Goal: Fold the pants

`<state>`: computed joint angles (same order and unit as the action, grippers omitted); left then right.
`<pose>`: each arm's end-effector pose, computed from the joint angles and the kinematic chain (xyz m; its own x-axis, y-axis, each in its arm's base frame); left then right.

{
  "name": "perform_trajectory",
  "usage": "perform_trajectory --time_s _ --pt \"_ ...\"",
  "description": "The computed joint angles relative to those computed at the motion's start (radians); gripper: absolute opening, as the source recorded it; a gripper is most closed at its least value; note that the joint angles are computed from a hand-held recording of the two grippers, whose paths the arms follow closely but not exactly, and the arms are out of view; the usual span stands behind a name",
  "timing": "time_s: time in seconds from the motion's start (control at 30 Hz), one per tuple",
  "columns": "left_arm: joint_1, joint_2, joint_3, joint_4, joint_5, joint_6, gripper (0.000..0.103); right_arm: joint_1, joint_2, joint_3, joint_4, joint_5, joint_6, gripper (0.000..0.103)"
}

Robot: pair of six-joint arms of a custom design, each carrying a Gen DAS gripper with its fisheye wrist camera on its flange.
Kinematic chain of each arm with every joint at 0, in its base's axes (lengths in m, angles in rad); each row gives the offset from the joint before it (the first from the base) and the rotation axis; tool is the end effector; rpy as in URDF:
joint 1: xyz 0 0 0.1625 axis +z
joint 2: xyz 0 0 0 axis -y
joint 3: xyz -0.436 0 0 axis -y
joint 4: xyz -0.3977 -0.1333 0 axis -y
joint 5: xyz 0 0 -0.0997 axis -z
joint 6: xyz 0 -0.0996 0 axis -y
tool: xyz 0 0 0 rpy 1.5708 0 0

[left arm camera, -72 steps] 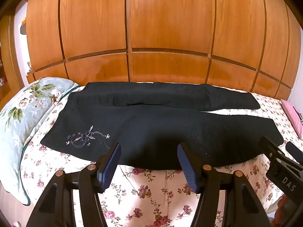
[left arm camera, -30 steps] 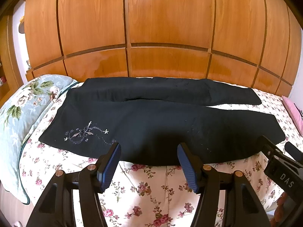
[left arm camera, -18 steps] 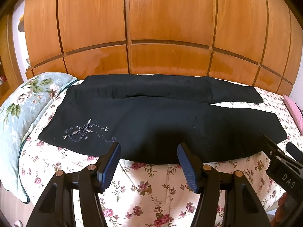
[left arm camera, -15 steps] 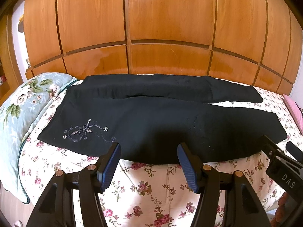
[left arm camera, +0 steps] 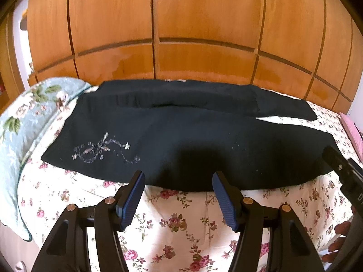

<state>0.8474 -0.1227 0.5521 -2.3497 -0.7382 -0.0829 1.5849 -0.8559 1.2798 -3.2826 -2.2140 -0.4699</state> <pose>-0.4478 -0.8198 0.0215 -0.7213 0.1964 -0.6642 0.5641 0.7230 -0.3988 0.0842 -0.7516 0.4017 -0.7188 0.3770 0.5841 -0.3695 0.5045 -0.7804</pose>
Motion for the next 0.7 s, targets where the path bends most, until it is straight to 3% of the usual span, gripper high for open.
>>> perform_trajectory --time_s 0.03,0.13,0.2,0.3,0.43,0.47,0.6,0.7 --pt "0.006 -0.007 0.007 0.013 -0.016 -0.011 0.063 -0.007 -0.004 0.002 0.015 0.016 0.003 0.103" --pt "0.04 -0.027 0.01 0.097 -0.094 -0.075 0.063 -0.02 -0.005 -0.036 0.182 -0.068 0.083 0.103" --pt "0.063 -0.044 0.022 0.145 -0.13 -0.143 0.063 -0.054 -0.041 -0.015 0.26 -0.019 0.165 0.103" --pt "0.102 -0.062 0.026 0.241 -0.166 -0.288 0.061 -0.105 -0.095 0.031 0.267 0.065 0.247 0.103" --pt "0.142 -0.144 0.191 0.007 -0.251 -0.296 0.06 -0.171 -0.161 0.074 0.263 0.189 0.365 0.099" --pt "0.151 -0.158 0.217 -0.045 -0.268 -0.298 0.06 -0.19 -0.176 0.082 0.265 0.229 0.4 0.094" --pt "0.191 -0.181 0.241 -0.158 -0.331 -0.357 0.06 -0.262 -0.22 0.097 0.279 0.368 0.522 0.077" --pt "0.217 -0.18 0.229 -0.222 -0.326 -0.394 0.06 -0.31 -0.226 0.086 0.291 0.457 0.613 0.066"
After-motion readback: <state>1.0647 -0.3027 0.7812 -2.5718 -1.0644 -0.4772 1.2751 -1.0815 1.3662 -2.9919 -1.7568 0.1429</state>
